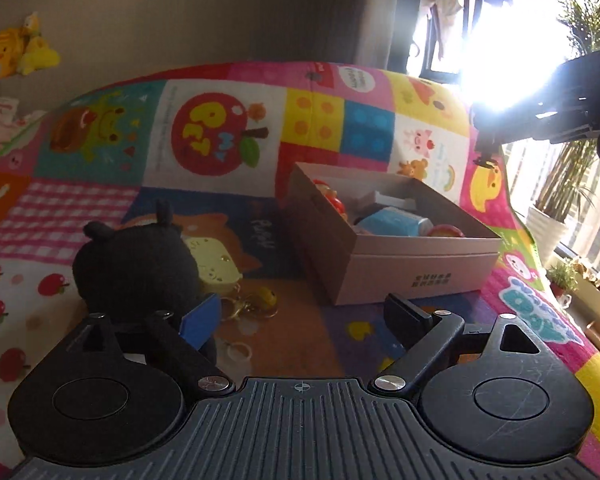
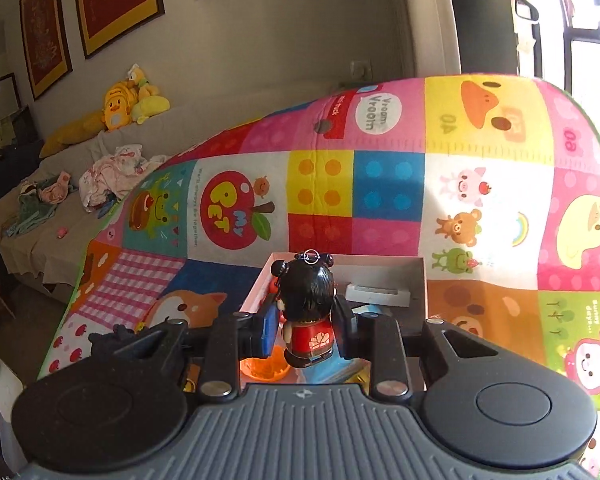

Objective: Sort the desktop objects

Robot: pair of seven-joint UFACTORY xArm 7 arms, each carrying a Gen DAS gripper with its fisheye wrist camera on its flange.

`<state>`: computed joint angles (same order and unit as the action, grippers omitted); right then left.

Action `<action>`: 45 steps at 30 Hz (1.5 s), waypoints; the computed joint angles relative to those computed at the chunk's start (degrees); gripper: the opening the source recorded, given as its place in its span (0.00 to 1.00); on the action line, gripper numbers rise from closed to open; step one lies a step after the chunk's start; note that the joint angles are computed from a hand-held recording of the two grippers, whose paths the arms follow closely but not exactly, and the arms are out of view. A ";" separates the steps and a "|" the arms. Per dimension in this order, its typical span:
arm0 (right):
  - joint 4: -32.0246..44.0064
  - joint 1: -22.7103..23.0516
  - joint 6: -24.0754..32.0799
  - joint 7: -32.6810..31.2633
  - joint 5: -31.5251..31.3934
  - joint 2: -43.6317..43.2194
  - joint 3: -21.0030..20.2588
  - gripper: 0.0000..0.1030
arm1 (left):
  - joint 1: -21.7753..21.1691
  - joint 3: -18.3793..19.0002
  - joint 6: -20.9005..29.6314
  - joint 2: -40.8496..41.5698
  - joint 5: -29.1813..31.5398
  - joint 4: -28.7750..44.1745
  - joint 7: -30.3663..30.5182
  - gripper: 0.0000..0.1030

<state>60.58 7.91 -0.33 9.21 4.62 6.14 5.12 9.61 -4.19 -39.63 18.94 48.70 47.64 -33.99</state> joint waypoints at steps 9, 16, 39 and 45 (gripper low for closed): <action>23.57 13.59 9.91 18.20 -14.50 18.14 -15.71 0.45 | 2.61 1.34 -1.99 1.43 -1.33 -1.12 -0.89 0.97; 23.87 4.16 13.26 3.71 -10.06 19.60 2.59 0.45 | 2.10 1.42 -3.73 1.72 -3.66 -1.99 0.75 0.98; 34.84 7.80 25.72 -8.53 5.65 30.67 7.26 0.37 | 2.72 1.04 -1.60 1.55 -1.17 -1.27 -1.56 0.99; 13.53 -0.68 13.24 -19.59 16.53 15.48 15.18 0.37 | 2.03 1.16 -1.45 1.03 -2.39 -2.14 0.79 0.99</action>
